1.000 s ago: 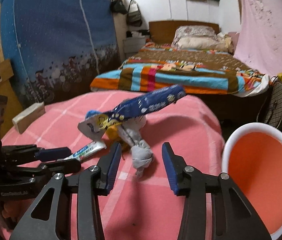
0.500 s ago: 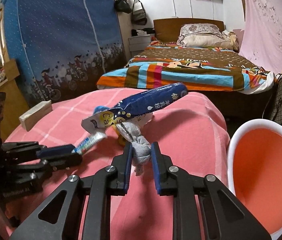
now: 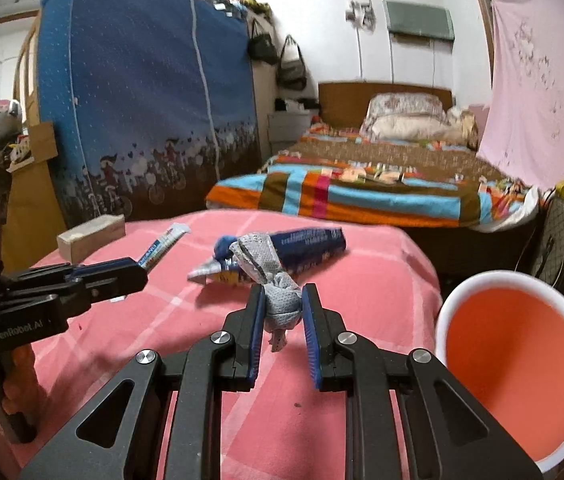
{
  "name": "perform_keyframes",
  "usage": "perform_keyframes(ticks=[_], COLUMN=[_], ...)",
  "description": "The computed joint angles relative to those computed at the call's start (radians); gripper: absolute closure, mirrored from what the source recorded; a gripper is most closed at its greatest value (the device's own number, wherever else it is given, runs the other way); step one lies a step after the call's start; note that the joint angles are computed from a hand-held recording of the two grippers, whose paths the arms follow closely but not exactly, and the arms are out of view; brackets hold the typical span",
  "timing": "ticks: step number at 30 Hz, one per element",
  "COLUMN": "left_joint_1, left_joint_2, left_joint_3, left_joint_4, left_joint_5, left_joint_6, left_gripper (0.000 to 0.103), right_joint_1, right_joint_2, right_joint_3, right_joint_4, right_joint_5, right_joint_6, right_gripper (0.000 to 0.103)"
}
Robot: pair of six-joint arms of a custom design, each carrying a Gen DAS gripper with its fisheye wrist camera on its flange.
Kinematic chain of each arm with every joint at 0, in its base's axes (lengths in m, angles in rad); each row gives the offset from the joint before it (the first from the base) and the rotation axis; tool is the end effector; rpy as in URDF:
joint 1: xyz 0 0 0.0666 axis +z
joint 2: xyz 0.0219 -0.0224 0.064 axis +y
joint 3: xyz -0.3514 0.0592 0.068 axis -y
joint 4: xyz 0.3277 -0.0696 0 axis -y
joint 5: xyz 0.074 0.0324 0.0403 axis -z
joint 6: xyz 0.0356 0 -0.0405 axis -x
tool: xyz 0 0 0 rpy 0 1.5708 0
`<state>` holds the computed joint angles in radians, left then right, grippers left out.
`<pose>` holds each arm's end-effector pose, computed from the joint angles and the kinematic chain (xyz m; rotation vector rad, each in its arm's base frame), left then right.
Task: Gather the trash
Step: 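Lift the tube and grey tissue and carry both over the orange bucket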
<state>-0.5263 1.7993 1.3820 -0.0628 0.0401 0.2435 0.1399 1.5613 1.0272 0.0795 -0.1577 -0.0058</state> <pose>0.4871 -0.2851 0.2739 0.3198 2.0663 -0.5151 0.4613 0.0702 0.2677 -0.2355 2.0147 0.2517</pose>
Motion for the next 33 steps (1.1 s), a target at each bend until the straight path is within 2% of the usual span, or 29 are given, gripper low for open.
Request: perform_keyframes(ticks=[3,8,13,19,22,27,31,33], left_joint_1=[-0.019,-0.051,-0.083,-0.126,-0.144,-0.171,-0.191,-0.196], left_joint_2=[-0.02,-0.024,-0.01,0.016,0.032,0.066,0.094,0.116], left_joint_3=[-0.039,-0.061,-0.052,-0.011,0.014,0.067,0.122,0.164], left_joint_4=[0.101,0.224,0.299,0.342,0.351,0.342,0.294,0.245], left_joint_5=[-0.049,-0.103,-0.134,-0.137,-0.122,-0.094,-0.071,-0.053], left_joint_6=[-0.012,-0.057,-0.103,-0.183,-0.212,-0.26,-0.267,-0.252], left_gripper=[0.101,0.101,0.1,0.1,0.1,0.1,0.1,0.1], right_joint_1=[0.0,-0.015,-0.036,-0.058,-0.082,-0.122,-0.156,-0.171], right_joint_2=[-0.028,-0.055,-0.071,-0.086,-0.091,-0.097,-0.097,-0.094], right_joint_3=[-0.057,-0.138,-0.218,-0.291,-0.306,-0.319,-0.319,-0.305], right_joint_4=[0.117,0.328,0.554,0.734,0.767,0.748,0.715,0.677], right_joint_5=[0.033,0.063,0.109,0.196,0.222,0.262,0.295,0.307], right_joint_6=[-0.018,-0.076,-0.124,-0.138,-0.153,-0.18,-0.215,-0.238], right_gripper=[0.086,0.086,0.086,0.086,0.086,0.086,0.086,0.086])
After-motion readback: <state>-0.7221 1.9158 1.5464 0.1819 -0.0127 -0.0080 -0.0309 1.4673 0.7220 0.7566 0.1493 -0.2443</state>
